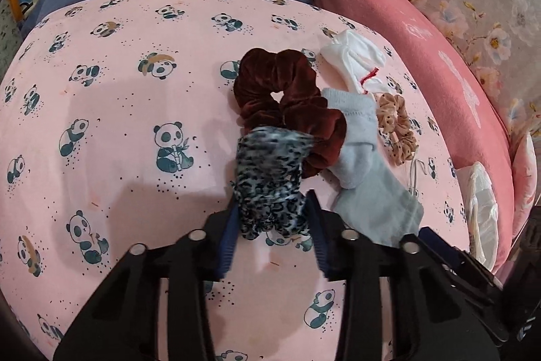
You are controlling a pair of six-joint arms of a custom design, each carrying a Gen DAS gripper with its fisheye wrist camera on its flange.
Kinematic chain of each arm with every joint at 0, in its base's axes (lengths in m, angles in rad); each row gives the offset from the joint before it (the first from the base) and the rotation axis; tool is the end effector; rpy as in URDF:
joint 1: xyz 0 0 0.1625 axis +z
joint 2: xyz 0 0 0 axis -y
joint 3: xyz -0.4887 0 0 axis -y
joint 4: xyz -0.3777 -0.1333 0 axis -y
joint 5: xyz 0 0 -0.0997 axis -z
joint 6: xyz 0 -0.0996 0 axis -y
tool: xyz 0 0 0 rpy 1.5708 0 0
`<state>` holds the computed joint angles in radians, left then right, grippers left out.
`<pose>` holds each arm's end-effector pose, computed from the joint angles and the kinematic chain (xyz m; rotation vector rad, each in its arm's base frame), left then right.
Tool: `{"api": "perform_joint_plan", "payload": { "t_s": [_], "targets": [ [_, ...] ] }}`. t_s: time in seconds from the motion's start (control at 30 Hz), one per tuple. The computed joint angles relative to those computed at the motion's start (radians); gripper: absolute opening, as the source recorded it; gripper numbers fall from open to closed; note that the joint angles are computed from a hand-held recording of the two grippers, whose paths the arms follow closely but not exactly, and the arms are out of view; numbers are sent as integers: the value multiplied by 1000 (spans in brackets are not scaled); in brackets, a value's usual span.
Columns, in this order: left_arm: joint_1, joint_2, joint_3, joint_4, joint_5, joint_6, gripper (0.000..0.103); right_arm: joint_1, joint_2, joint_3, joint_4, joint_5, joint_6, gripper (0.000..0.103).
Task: Collect trash
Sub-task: 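Grasp the leopard-print scrunchie with the left gripper while the right gripper grasps the grey sock, then carry the leopard scrunchie and grey sock in both grippers over the bin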
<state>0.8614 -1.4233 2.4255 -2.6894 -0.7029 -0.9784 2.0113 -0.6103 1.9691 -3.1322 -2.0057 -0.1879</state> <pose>-0.0898 -0.4259 0.2753 -0.3989 2.4482 -0.9547 0.3367 -0.5000 0.0049 0.7810 -2.6008 0.3493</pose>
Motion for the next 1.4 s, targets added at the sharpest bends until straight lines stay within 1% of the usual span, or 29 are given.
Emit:
{"api": "perform_joint_plan", "payload": {
  "t_s": [0.03, 0.17, 0.2, 0.23, 0.43, 0.53, 0.63, 0.7, 0.93, 1.13, 1.23, 1.4],
  "targets": [
    [-7, -3, 3, 7, 6, -4, 28, -2, 3, 0, 11, -1, 3, 31],
    [-27, -7, 3, 24, 14, -18, 20, 0, 5, 6, 5, 3, -14, 16],
    [-35, -9, 2, 36, 18, -28, 19, 3, 4, 8, 3, 0, -21, 7],
    [-44, -10, 1, 41, 22, -34, 18, 3, 2, 10, 0, 4, -24, 5],
    [-114, -5, -22, 86, 57, -48, 17, 17, -36, 40, -69, 43, -60, 4],
    [-149, 6, -45, 90, 75, -27, 17, 29, -69, 53, -111, 66, -72, 4],
    [-182, 28, -81, 84, 98, 23, 17, 39, -121, 61, -156, 93, -79, 4],
    [-203, 51, -105, 66, 114, 60, 17, 43, -146, 58, -165, 105, -82, 4],
    [-259, 151, -212, -38, 150, 239, 17, 56, -258, 27, -206, 137, -117, 4],
    [-284, 263, -308, -156, 135, 408, 17, 37, -359, 18, -230, 149, -134, 4],
    [-288, 315, -349, -200, 113, 468, 17, 25, -400, 14, -228, 141, -143, 4],
    [-289, 391, -416, -231, 70, 534, 17, -4, -463, 19, -228, 131, -154, 4]
  ]
}}
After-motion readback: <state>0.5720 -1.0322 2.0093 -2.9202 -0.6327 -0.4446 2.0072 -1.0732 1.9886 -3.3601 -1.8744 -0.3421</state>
